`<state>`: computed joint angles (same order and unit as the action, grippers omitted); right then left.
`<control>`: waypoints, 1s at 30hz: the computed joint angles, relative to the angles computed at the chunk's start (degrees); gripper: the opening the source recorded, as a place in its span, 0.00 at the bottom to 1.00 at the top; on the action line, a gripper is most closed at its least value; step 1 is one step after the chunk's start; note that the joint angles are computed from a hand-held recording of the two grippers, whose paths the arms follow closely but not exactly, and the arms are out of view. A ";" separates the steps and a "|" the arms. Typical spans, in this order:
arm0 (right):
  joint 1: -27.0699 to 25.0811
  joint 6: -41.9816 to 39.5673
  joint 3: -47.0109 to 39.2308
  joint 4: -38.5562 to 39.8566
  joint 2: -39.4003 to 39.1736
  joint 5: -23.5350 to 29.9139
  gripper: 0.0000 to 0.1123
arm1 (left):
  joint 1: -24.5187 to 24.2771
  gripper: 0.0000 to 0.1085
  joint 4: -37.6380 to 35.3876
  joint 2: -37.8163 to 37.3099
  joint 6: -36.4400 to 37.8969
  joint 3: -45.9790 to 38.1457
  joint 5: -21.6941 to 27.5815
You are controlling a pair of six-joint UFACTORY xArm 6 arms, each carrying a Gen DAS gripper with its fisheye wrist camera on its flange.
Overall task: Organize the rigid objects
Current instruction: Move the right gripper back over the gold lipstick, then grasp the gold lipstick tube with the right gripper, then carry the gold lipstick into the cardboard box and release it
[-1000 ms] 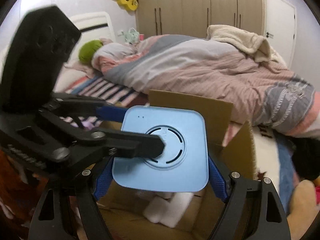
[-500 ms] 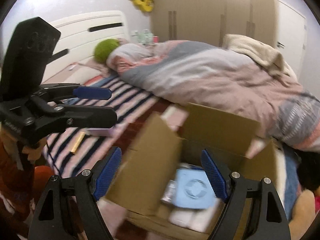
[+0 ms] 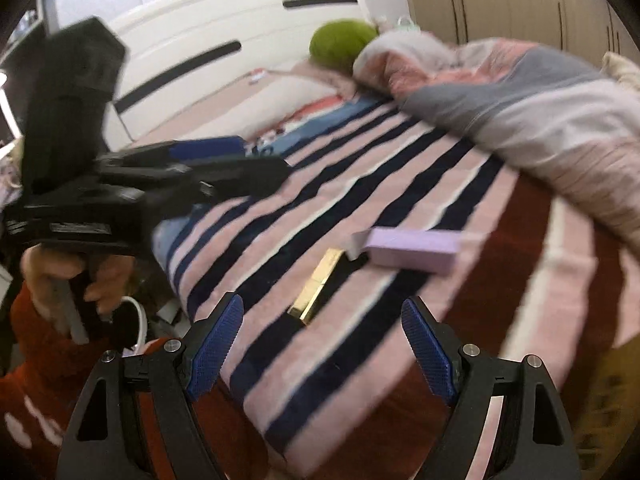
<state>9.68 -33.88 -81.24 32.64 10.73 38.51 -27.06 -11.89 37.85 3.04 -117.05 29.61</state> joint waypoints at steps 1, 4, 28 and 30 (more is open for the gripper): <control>0.81 1.63 -1.41 -0.79 2.42 -0.05 0.65 | 0.45 0.81 -0.94 -0.33 0.58 1.42 -0.63; 2.17 5.15 -4.51 -2.28 7.87 0.05 0.53 | 1.86 0.81 -4.17 -0.93 2.69 5.15 -1.81; 2.87 9.33 -3.72 -14.16 10.36 -3.94 0.12 | 2.01 0.81 -18.42 4.07 10.40 -0.12 3.88; 3.28 7.38 -2.57 -11.95 8.40 -4.35 0.12 | 1.79 0.81 -21.69 4.25 12.50 -1.18 5.05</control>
